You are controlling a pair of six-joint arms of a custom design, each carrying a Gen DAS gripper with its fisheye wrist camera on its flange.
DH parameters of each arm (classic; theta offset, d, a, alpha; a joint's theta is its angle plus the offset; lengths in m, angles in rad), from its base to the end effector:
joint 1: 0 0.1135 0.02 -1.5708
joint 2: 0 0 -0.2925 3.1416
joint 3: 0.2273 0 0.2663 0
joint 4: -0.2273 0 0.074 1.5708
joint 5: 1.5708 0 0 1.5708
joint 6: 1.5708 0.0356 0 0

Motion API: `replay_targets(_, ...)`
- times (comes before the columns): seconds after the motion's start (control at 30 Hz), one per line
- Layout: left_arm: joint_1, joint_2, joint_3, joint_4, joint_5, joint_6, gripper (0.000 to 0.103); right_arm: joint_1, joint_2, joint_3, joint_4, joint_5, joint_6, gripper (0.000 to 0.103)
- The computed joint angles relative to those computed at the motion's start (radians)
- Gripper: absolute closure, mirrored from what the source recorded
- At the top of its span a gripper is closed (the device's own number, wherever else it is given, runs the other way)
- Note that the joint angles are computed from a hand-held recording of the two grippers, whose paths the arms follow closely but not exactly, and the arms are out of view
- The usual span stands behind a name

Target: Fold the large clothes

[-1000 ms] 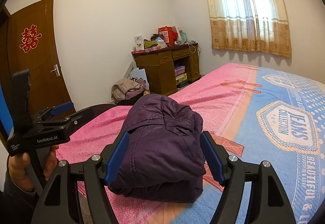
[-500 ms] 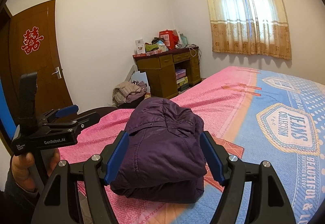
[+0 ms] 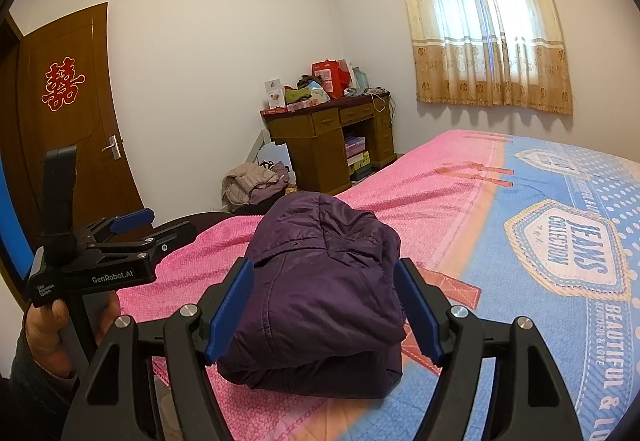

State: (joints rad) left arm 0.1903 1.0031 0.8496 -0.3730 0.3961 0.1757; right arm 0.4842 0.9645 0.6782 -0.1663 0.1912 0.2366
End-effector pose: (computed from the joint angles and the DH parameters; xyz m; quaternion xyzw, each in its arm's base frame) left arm 0.2193 0.0283 0.3261 0.0919 0.8505 -0.0787 0.5119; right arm 0.1953 0.0951 0.2905 -0.0540 0.8437 0.1105 0.5226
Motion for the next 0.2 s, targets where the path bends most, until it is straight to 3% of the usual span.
replay_targets(0.2, -0.006, -0.011, -0.018, 0.021, 0.004, 0.008, 0.000, 0.001, 0.001, 0.001, 0.000, 0.002, 0.002, 0.030)
